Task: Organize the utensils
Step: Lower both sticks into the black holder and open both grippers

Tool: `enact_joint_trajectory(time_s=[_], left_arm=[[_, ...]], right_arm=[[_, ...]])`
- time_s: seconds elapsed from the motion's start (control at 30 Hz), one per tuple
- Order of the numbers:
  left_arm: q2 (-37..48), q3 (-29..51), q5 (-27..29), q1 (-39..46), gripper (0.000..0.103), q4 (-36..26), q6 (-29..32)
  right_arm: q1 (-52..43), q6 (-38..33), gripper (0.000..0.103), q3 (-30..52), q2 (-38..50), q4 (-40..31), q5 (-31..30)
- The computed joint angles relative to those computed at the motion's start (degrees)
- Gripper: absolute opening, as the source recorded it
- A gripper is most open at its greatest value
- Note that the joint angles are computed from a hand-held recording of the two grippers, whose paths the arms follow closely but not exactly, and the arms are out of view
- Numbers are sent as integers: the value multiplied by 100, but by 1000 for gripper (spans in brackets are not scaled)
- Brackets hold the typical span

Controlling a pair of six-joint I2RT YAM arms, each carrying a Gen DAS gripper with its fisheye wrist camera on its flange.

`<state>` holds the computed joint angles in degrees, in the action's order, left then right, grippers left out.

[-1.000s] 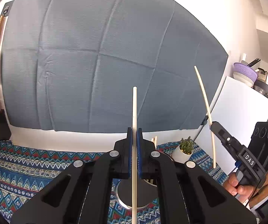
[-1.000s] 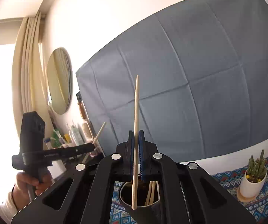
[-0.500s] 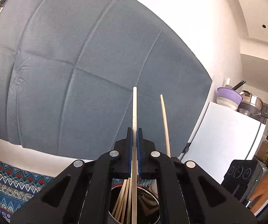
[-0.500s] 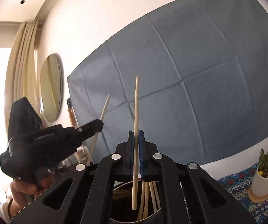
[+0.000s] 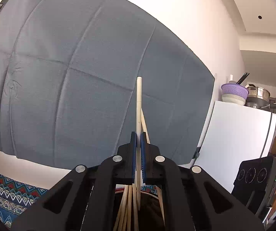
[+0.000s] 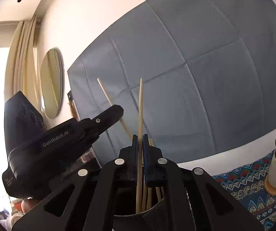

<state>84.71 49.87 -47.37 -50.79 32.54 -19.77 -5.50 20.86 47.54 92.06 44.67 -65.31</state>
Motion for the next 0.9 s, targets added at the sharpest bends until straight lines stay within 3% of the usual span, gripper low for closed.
enact_joint_trajectory(time_s=[0.17, 0.4, 0.5, 0.6, 0.9], left_arm=[[25, 35, -83, -58, 5, -398, -74], [-129, 327, -14, -71, 5, -1773, -554], [-225, 409, -2, -71, 5, -2260, -829], [-243, 520, -93, -140, 5, -2698, -896], [-209, 726, -173, -312, 5, -3502, -1244]], right_arm=[[-67, -927, 5, 40, -212, -880, -45], [-306, -2121, 5, 261, -626, -2423, -193], [-412, -2527, 5, 219, -801, -2727, -287], [-489, -3575, 5, 311, -988, -3794, -282], [-710, -5160, 5, 402, -1076, -5319, -184]])
